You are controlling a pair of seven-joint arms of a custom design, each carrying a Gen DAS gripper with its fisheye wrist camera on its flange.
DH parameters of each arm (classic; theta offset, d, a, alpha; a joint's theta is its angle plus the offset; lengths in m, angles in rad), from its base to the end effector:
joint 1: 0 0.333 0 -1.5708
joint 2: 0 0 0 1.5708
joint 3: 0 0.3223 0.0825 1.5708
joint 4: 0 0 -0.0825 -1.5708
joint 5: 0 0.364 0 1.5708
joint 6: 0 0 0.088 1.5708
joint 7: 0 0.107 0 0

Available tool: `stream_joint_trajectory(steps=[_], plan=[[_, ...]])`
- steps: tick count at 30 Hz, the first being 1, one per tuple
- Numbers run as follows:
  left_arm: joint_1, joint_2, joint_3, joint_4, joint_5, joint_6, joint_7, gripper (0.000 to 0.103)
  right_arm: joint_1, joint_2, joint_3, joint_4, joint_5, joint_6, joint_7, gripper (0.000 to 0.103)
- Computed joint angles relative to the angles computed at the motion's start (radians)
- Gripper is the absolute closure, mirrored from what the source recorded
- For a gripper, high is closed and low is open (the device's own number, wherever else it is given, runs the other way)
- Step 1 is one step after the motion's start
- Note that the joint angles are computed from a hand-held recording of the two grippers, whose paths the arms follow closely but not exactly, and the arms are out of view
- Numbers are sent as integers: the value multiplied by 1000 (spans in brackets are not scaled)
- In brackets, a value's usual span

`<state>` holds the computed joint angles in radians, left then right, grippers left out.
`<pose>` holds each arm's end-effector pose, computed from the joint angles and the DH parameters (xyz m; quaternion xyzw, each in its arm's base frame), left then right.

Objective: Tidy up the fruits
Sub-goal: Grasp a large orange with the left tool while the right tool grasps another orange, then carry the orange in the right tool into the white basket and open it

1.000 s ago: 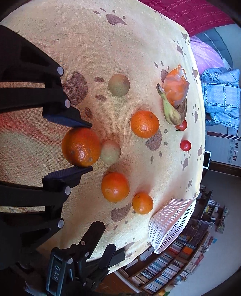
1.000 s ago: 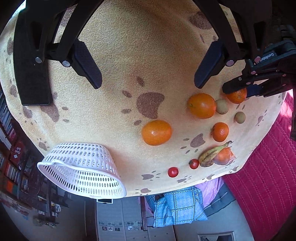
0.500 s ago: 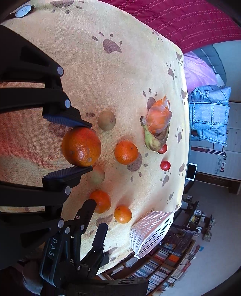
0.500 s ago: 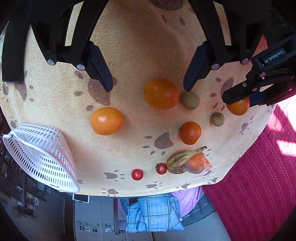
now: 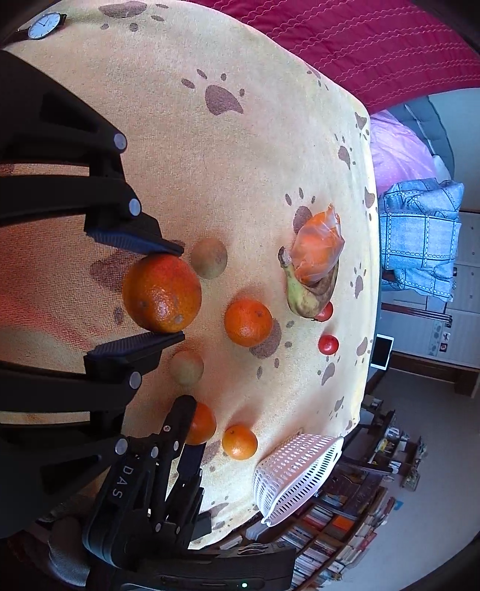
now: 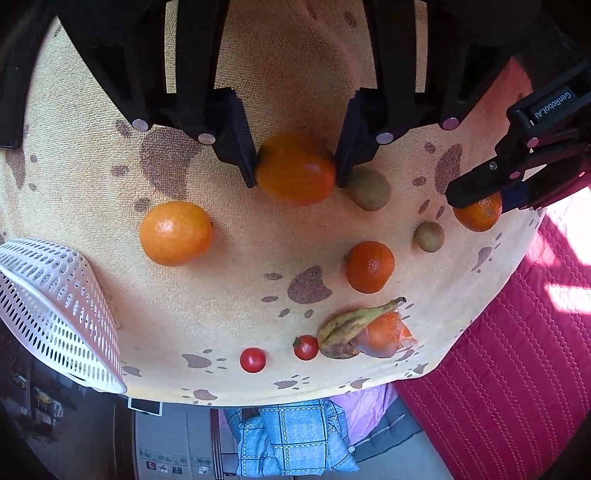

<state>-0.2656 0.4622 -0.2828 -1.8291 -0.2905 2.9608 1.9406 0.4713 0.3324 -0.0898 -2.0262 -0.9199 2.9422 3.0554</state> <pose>0.6014 -0.3148 0.3832 -0.4465 0.8238 -0.3307 0.1125 0.5477 0.2793 0.3513 -0.5842 0.7386 -0.1819 0.2829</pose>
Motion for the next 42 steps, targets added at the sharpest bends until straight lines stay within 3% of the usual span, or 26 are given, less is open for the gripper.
stream_joint_trajectory(steps=[9, 17, 27, 31, 42], plan=[[-35, 1, 32, 14, 42, 3, -40, 63, 13, -93, -45, -47, -238, 1, 241, 59], [-64, -2, 56, 21, 85, 8, -81, 62, -55, -229, -18, -106, -483, -112, 480, 59], [-99, -6, 90, 30, 141, 11, -137, 62, -215, -310, 52, -167, -508, -228, 520, 59], [-115, -16, 120, 31, 170, 27, -175, 62, -277, -315, 69, -186, -493, -230, 529, 59], [-162, -27, 239, 73, 271, 59, -352, 62, -316, -295, 79, -186, -519, -220, 565, 56]])
